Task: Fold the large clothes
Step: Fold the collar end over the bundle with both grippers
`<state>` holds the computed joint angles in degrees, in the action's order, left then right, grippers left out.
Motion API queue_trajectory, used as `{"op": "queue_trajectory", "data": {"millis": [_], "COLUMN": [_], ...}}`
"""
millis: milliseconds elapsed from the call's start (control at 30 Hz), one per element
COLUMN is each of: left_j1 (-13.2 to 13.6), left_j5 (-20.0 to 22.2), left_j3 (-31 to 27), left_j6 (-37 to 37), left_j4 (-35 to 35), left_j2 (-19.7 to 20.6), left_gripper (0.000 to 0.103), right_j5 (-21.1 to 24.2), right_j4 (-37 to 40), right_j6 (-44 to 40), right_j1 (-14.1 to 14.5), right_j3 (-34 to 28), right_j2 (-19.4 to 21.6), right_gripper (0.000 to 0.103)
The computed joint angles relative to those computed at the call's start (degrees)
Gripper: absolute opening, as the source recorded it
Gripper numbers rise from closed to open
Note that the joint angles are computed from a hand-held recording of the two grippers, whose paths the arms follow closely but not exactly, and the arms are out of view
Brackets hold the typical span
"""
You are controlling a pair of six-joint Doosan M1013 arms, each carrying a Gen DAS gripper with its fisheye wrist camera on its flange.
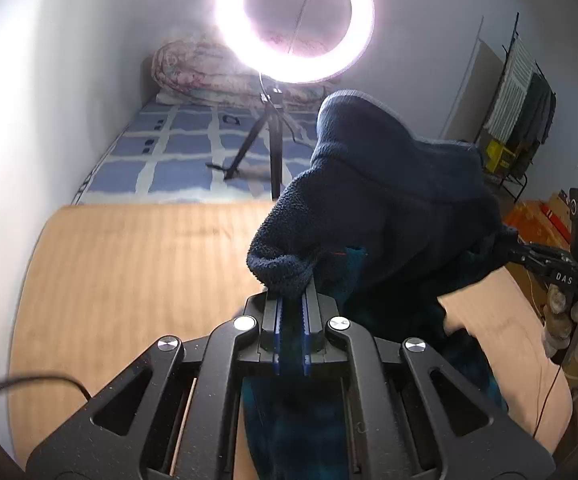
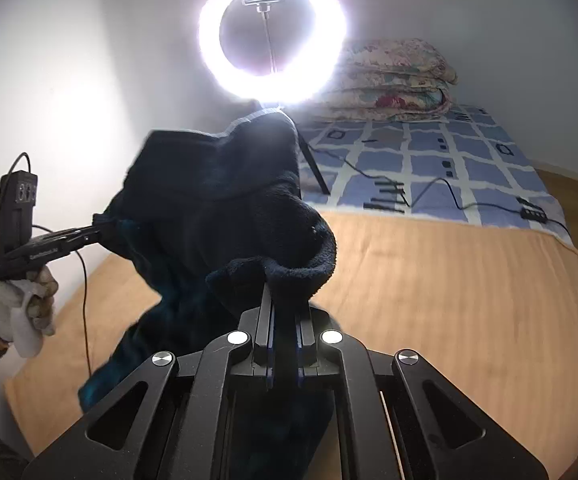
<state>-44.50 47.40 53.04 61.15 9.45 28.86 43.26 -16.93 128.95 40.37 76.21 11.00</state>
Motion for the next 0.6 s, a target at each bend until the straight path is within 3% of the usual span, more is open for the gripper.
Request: {"op": "queue_trajectory", "data": {"millis": [267,467,600], "left_j1": [-3.14,-5.35,-5.97], "left_j5": [-3.73,-5.00,-6.89], "left_j3": [13.35,21.15,24.72], "left_j6": [-3.56,-8.33,-9.06], "left_j4": [-0.63,2.48,0.02], "left_j2": [-7.59,-11.14,-12.97], "left_gripper": [0.005,0.005,0.007], "right_j5": [1.05,2.51,2.78], "right_j4": [-6.05,-9.67,-11.31], "right_j6": [7.61,12.87,17.41], "right_j1": [5.02,8.74,9.76], "right_j3": [5.94,9.72,12.14], "right_j2": [-4.29,-5.94,-7.04], "right_gripper": [0.006,0.006,0.006]}}
